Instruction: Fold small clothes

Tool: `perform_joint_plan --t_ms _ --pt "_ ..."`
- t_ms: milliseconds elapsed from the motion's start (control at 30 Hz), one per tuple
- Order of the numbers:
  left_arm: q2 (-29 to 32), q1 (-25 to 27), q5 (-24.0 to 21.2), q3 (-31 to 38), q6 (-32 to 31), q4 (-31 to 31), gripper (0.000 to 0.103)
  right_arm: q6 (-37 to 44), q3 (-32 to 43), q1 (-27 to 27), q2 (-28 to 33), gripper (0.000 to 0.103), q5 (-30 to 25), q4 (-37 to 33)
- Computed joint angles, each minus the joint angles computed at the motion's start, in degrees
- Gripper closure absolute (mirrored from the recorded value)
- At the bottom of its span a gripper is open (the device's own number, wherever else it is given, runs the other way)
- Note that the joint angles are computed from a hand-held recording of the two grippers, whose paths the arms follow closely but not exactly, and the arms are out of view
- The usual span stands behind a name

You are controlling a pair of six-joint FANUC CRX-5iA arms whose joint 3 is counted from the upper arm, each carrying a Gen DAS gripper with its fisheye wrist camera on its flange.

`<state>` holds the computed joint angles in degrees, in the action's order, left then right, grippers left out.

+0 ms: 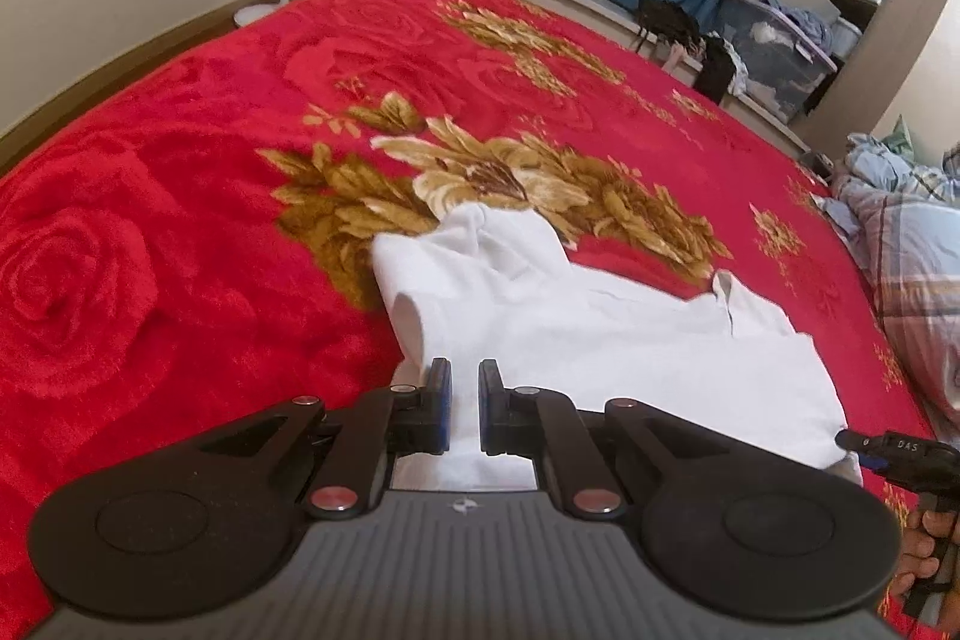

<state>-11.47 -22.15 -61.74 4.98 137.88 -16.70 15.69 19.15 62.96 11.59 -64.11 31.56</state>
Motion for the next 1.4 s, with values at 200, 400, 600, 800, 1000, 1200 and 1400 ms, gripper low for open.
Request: perform_joint_plan --t_ms 200,400,600,800,1000,1200,1400 --pt "0.37 1.21 -0.31 -0.69 -3.38 2.12 0.091 -3.30 0.37 1.41 0.24 0.103 -6.66 7.06" --pt "1.30 0.58 -3.91 0.32 -2.83 0.38 0.091 -6.52 -6.44 0.75 -4.10 0.092 7.48 9.62" --pt "2.68 -1.01 -9.54 2.73 -1.88 -2.71 0.084 5.44 2.47 0.77 2.36 0.060 -3.42 0.59" --pt "4.24 -2.48 -10.46 2.32 -7.05 -2.43 0.079 3.40 2.61 1.89 1.70 0.058 -5.53 2.86" --pt "1.61 -10.11 -12.65 6.79 -1.35 -10.82 0.075 3.33 1.90 5.80 -1.57 0.058 -7.07 7.64" --pt "0.03 -25.77 -21.19 12.22 2.92 -22.20 0.070 2.72 0.81 11.44 -5.80 0.058 -10.47 13.46" --pt "-0.41 -46.63 -32.57 14.75 14.21 -34.12 0.060 1.93 -2.68 20.07 -11.15 0.057 -18.15 19.17"
